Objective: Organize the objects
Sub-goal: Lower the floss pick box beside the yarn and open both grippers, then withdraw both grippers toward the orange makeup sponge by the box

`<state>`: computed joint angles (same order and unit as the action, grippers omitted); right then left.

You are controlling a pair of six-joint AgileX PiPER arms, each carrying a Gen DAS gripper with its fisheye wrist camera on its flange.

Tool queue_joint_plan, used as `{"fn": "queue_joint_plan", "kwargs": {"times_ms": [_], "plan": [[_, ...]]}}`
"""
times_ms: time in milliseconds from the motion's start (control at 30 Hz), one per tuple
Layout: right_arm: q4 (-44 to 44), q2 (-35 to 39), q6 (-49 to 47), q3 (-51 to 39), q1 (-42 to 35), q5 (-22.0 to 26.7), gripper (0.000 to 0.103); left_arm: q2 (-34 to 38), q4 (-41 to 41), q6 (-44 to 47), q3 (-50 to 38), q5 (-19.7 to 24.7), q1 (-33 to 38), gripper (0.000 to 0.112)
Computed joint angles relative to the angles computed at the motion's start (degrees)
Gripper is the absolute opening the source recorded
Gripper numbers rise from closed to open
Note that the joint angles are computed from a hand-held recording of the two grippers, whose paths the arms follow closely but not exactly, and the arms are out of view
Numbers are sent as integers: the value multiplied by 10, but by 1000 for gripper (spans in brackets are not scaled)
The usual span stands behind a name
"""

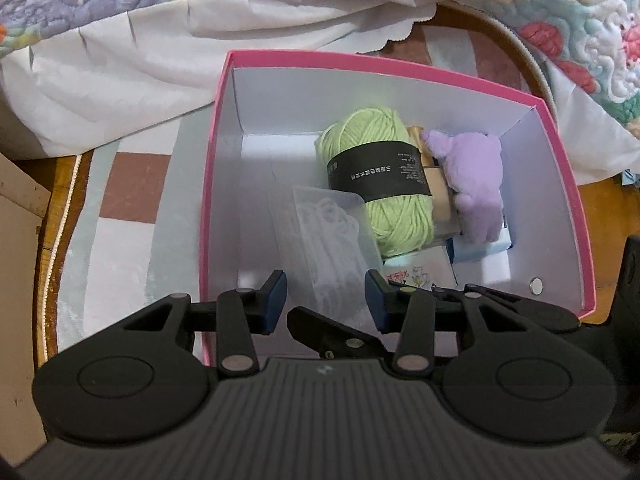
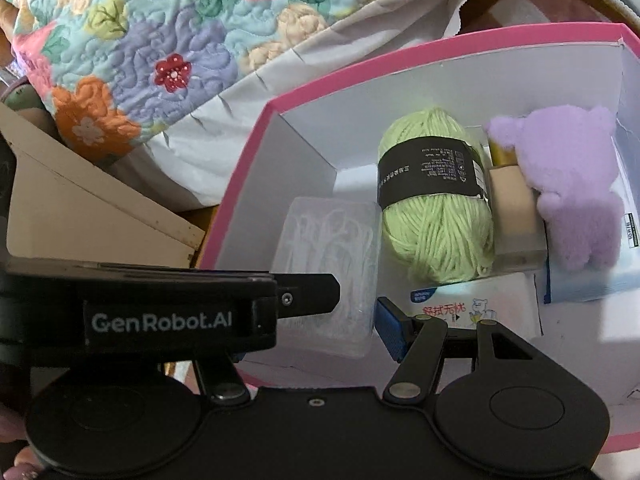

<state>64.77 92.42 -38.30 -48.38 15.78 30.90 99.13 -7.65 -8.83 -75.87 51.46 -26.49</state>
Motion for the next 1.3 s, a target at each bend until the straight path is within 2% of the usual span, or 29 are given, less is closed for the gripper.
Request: {"fn": "queue_joint_plan", "kwargs": {"times_ms": [233, 367, 500, 600, 700, 833, 1033, 1300], "plan": [[-33, 23, 26, -21, 0, 11, 66, 5, 4, -19, 1, -4, 1, 41], [-110, 31, 104, -38, 19, -8, 67, -11, 4, -28, 14, -22, 2, 41], [-95, 15, 87, -28, 5, 4, 72, -38, -8, -15, 30, -27, 5, 41], [-193, -28, 150, -20, 22, -11, 72, -67, -5, -7, 44, -28, 4, 42], [-275, -83, 198, -10, 31, -6, 72, -101, -15, 13, 57, -18, 8, 43], [-381, -154, 275, -24, 40, 36, 72, -147, -45, 37, 59, 18, 25, 44], [-533, -240, 383, -76, 93, 129, 73, -225, -53, 53, 53, 74, 33, 46], [-627, -338, 457, -122, 154, 226, 75, -310, -91, 80, 54, 145, 63, 47]]}}
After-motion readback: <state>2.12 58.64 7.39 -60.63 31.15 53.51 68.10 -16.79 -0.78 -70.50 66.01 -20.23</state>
